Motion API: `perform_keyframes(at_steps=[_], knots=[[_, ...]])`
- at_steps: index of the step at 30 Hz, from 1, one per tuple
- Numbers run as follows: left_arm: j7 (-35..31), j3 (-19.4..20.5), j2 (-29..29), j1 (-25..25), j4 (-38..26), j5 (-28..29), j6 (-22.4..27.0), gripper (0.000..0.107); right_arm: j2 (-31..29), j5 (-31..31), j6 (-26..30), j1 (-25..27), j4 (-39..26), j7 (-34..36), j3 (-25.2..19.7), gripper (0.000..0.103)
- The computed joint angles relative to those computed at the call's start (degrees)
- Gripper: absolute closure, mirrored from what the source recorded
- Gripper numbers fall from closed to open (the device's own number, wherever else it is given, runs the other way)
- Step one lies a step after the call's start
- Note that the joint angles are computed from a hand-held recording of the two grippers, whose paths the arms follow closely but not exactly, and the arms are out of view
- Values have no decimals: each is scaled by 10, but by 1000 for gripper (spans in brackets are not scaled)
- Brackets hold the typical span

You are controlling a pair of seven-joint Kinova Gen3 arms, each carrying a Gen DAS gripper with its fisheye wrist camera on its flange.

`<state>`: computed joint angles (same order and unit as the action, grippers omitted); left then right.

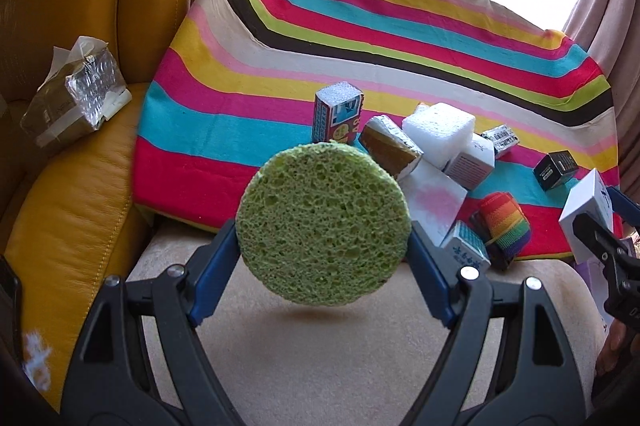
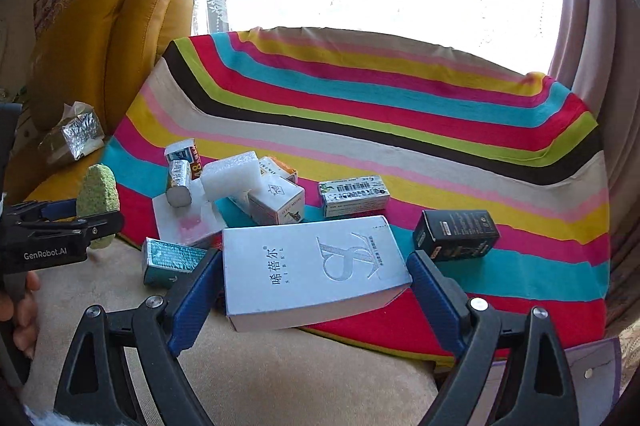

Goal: Organize objects
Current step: 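Carry the sponge and white box into the purple box and open both tools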

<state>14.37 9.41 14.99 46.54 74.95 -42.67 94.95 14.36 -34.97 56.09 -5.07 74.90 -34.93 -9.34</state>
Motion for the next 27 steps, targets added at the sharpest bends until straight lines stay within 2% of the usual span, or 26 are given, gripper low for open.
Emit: perform_keyframes(at_steps=[3,8,27], knots=[[7,1,12,12,-17,-5,16,24,-24,-1,-24,4,30,0,6,11],[2,-5,34,36,-52,-17,42,24,-43,-9,-29,15,56,-1,19,11],[-79,-57,114,96,-179,-24,72,24,-57,-42,-14,49,74,5,47,11]])
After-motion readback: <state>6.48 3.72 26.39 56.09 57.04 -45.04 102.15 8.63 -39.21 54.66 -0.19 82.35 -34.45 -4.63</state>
